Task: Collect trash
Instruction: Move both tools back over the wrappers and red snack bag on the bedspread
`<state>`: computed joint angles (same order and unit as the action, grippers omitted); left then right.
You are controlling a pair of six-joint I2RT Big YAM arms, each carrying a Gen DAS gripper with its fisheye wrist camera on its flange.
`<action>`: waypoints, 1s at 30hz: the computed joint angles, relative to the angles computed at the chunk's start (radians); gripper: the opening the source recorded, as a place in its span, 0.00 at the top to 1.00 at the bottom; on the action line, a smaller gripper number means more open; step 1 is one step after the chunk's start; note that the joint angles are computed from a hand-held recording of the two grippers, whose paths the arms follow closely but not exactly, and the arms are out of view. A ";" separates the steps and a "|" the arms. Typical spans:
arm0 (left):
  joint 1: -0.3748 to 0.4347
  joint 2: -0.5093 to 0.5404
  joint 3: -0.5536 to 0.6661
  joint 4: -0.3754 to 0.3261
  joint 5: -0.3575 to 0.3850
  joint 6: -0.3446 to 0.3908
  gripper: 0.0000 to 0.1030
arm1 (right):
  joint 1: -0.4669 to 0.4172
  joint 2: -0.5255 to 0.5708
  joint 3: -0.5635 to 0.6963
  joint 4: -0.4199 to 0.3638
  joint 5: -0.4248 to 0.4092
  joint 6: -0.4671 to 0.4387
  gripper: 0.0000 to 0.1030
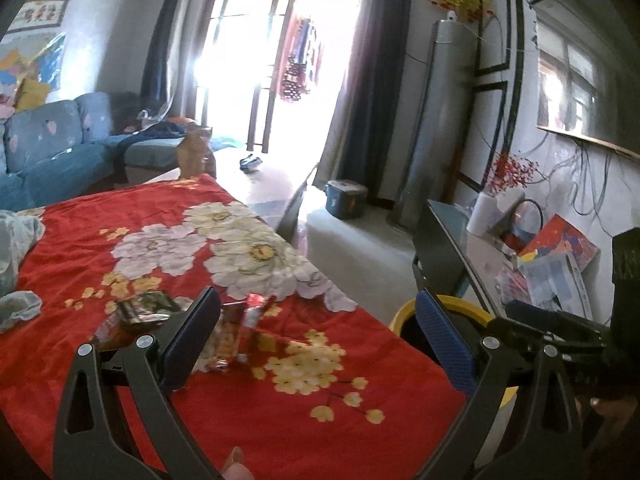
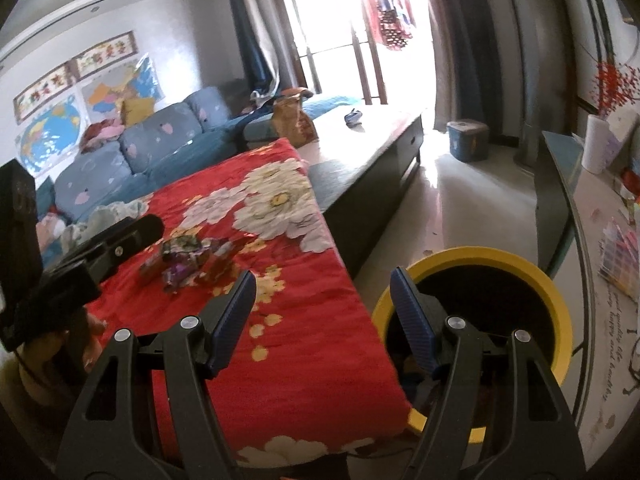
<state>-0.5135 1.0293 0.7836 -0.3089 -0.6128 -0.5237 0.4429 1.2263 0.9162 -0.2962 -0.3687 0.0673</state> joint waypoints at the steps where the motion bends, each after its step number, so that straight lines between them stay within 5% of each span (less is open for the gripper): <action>1: 0.004 -0.008 -0.005 -0.003 -0.003 -0.004 0.08 | 0.010 0.001 0.002 -0.002 0.004 -0.003 0.40; 14: 0.103 -0.095 -0.058 -0.100 -0.010 -0.066 0.08 | 0.116 0.056 0.047 -0.030 0.037 -0.021 0.40; 26: 0.285 -0.155 -0.118 -0.151 0.119 -0.106 0.08 | 0.211 0.158 0.124 -0.037 0.058 -0.005 0.40; 30: 0.343 -0.157 -0.136 -0.148 0.187 -0.126 0.22 | 0.235 0.201 0.155 -0.041 0.064 0.001 0.41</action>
<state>-0.1706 0.8726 0.6480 -0.4572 -0.4255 -0.6493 0.6777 1.4271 1.0708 -0.3373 -0.3046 0.0679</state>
